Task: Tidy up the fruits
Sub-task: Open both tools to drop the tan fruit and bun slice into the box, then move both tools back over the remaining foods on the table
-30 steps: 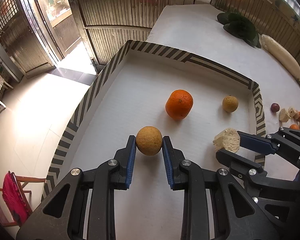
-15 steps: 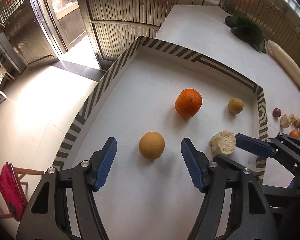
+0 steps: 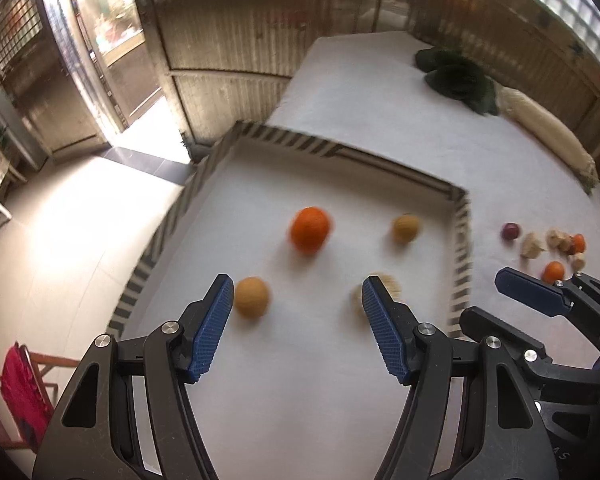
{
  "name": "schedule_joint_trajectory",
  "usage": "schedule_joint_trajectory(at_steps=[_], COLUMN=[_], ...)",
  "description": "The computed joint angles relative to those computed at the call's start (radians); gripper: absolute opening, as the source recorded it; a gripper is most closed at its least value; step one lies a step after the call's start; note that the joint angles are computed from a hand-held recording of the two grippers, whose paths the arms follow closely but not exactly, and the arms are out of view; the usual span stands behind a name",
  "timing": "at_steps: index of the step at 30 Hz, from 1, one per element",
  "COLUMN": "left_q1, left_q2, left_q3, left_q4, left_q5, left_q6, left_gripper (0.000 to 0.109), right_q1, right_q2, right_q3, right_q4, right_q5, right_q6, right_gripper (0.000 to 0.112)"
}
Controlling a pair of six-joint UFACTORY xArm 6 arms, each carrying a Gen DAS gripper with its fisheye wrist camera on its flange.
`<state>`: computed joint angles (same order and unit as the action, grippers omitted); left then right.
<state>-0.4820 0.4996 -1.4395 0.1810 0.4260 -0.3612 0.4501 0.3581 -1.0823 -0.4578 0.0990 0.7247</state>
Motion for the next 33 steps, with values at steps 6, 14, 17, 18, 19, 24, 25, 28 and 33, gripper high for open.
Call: schedule_joint_trajectory(at_steps=[6, 14, 17, 18, 19, 24, 25, 28, 33], left_q1=[-0.058, -0.133, -0.158, -0.164, -0.172, -0.202, -0.207, -0.222, -0.239], left_q2=[0.024, 0.091, 0.114, 0.123, 0.136, 0.181, 0.189, 0.22, 0.266], left_q3=[-0.052, -0.162, -0.199, -0.212, -0.232, -0.301, -0.314, -0.361, -0.434], left_q4=[-0.038, -0.073, -0.086, -0.091, -0.097, -0.129, -0.138, -0.154, -0.161], left_q5=[0.009, 0.056, 0.074, 0.081, 0.09, 0.123, 0.129, 0.153, 0.193], left_q6=[0.052, 0.111, 0.131, 0.136, 0.143, 0.176, 0.186, 0.207, 0.22], left_gripper=[0.067, 0.067, 0.067, 0.067, 0.067, 0.067, 0.067, 0.067, 0.067], right_q1=[-0.056, -0.151, -0.188, -0.201, -0.214, -0.262, -0.271, -0.3, -0.323], right_q2=[-0.1, -0.244, -0.29, -0.304, -0.315, -0.361, -0.365, -0.369, -0.333], right_q3=[0.108, 0.292, 0.356, 0.376, 0.392, 0.454, 0.462, 0.479, 0.464], right_q4=[-0.225, -0.414, -0.426, -0.432, -0.438, -0.469, -0.472, -0.489, -0.463], right_q5=[0.007, 0.008, 0.008, 0.007, 0.003, -0.011, -0.015, -0.043, -0.084], right_q6=[0.24, 0.467, 0.491, 0.501, 0.505, 0.538, 0.541, 0.555, 0.506], right_gripper=[0.043, 0.043, 0.043, 0.043, 0.043, 0.043, 0.043, 0.043, 0.043])
